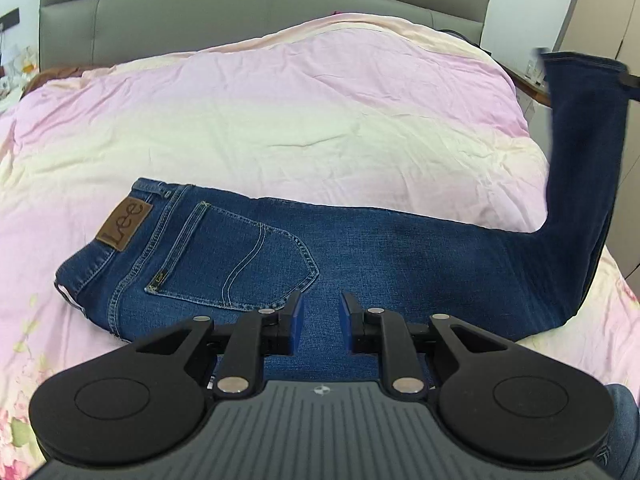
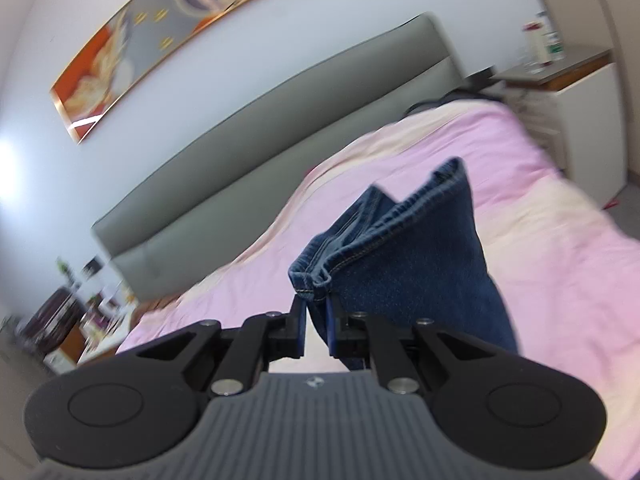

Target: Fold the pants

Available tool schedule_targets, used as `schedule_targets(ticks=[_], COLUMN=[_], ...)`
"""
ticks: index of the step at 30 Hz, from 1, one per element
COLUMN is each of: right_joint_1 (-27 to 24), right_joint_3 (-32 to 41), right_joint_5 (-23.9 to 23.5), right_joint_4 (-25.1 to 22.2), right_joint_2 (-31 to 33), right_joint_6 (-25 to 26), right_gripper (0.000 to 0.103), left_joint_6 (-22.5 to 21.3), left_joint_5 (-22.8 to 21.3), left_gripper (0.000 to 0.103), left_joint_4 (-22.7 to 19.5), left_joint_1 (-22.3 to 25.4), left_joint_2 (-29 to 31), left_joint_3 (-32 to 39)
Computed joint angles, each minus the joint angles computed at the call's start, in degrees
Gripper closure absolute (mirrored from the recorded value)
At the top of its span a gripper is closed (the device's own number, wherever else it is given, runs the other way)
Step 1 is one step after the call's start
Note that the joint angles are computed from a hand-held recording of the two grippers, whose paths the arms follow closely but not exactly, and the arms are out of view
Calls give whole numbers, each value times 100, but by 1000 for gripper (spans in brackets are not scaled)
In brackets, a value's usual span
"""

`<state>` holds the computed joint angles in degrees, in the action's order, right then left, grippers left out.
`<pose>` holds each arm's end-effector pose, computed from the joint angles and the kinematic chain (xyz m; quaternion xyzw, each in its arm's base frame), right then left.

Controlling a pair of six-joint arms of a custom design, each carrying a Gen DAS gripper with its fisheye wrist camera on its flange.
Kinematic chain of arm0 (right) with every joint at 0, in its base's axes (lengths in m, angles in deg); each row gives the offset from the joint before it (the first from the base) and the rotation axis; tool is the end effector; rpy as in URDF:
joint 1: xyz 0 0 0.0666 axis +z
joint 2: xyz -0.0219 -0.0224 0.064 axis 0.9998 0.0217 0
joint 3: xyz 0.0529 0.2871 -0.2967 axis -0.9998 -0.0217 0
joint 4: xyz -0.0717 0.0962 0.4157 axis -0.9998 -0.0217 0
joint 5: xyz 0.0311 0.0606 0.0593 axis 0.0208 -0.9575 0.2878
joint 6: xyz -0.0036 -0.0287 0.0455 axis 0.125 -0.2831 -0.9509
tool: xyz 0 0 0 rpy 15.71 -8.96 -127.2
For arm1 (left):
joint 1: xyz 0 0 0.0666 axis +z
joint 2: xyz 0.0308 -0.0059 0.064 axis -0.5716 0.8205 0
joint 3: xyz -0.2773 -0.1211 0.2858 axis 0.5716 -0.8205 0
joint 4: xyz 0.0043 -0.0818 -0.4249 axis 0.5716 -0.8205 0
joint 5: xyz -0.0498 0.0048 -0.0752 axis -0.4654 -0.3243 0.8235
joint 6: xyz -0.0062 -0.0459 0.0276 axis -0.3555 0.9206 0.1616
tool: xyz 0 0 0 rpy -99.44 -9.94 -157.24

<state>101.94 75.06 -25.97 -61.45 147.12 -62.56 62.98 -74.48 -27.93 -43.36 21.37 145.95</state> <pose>0.5450 0.1392 0.7073 -0.0050 0.8443 0.3004 0.4438 0.2929 -0.0436 0.6278 -0.0684 0.9335 -0.0680 0.3454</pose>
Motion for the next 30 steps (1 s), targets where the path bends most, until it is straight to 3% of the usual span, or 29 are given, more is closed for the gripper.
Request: schedule_targets(ticks=[5,9,14,17,19,24,26,30], right_joint_1=[1120,1876,2601,2789,2770,2774,2751,2788], right_joint_3=[-508,-1219,-2331,-2740,-3254,-3240,-3193,-3051], right_joint_5=[193,60,275,584,553,402,382,943], right_joint_4=[234,-21,-297,-364,-256,-467,-257,297], right_joint_2=[143,106,-167,-230,-431,-467,-583,-540], right_joint_6=[349,701,1729,2101,2212,2327,2215,2048], right_gripper=[98,98,98,98,98,80,71,71], left_joint_6=[256,660,1389,1606,1629,2021,2210,2317], left_joint_5=[577,1165,1686,1880,1965,2460,2551,2592], left_gripper=[80,80,80,80,80,80,79,79], left_joint_4=[203,399,859,1111,1219,1495,1543,1495], left_joint_1=[504,983,1393,1375,1288,1649,1762,1801], left_joint_2=[-335,-655,-937,-1024,-1089,-1304,-1339,-1290], left_joint_3=[-533,-1016,-1578,-1847,-2019,-2302,-2364,-2376])
